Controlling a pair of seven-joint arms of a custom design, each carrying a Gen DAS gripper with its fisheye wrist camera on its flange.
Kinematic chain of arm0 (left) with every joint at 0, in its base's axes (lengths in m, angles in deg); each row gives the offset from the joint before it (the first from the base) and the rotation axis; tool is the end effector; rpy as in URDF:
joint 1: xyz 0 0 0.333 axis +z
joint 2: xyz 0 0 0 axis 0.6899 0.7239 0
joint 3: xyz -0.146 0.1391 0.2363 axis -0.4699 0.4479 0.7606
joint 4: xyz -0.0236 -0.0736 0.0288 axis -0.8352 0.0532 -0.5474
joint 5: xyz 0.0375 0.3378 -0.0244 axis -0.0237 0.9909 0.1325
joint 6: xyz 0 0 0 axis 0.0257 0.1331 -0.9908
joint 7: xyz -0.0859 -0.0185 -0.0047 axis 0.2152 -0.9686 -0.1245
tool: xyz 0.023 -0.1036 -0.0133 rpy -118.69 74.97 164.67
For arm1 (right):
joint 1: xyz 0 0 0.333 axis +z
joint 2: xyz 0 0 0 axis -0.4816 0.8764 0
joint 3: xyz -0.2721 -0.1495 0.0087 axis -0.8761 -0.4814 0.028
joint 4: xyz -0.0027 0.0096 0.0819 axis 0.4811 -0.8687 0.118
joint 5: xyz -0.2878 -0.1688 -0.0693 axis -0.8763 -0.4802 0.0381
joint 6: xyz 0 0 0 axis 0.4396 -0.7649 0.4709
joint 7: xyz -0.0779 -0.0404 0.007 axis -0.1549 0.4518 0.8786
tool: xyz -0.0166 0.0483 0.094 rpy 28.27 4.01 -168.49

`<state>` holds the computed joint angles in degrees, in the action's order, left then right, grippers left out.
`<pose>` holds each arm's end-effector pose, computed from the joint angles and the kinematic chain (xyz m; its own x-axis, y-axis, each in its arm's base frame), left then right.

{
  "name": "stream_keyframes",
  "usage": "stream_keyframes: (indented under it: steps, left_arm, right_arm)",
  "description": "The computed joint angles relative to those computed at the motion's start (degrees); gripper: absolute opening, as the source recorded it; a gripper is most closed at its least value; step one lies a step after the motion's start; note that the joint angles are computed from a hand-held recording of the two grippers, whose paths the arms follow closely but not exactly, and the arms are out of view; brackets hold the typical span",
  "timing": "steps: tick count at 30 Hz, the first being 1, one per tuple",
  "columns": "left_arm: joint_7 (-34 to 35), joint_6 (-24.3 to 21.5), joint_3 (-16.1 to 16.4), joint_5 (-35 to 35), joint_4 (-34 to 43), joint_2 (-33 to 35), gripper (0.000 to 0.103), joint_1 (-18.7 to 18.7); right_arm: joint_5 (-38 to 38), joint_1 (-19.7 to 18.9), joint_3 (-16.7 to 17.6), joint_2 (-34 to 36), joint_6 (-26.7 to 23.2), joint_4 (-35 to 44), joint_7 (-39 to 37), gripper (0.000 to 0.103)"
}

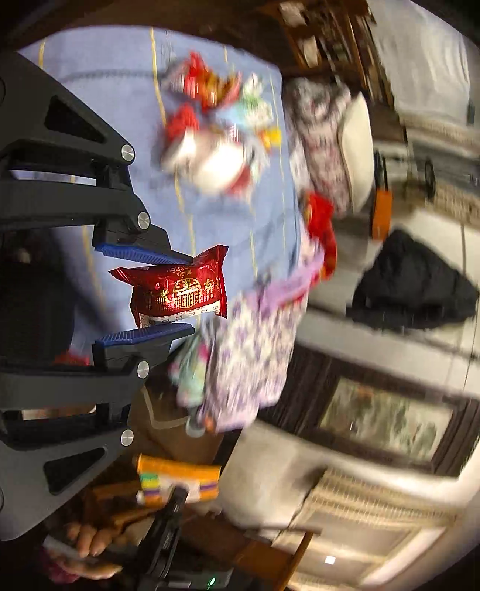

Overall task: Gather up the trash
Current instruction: 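Carry the red packet and striped box toward the red wastebasket with both grippers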

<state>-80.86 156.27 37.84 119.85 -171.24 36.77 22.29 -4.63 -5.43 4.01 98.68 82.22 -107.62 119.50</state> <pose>0.3920 -0.3595 0.5578 0.1010 -0.9655 0.2399 -0.5341 -0.2561 -0.8057 0.5147 0.3154 0.5385 0.2753 -0.8627 -0.4243 -0.7445 0.0879 -0.6618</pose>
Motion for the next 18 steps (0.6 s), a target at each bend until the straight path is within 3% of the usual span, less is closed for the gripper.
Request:
stream_keyframes:
  steps: [7, 13, 18]
  left_arm:
    - [2.97, 0.43, -0.64, -0.41, 8.05, 6.84, 0.032, -5.26]
    - [4.74, -2.87, 0.33, -0.74, 13.5, 10.67, 0.032, -10.66]
    - [6.07, -3.59, 1.24, -2.13, 14.53, 10.82, 0.032, -12.64]
  right_arm:
    - [8.7, -2.26, 0.64, -5.9, -0.09, -5.56, -9.82, 0.008]
    - [14.26, -0.94, -0.76, -9.04, -0.09, -9.25, -16.83, 0.008]
    - [17.49, -0.12, -2.14, -10.04, -0.34, -11.18, -19.83, 0.008]
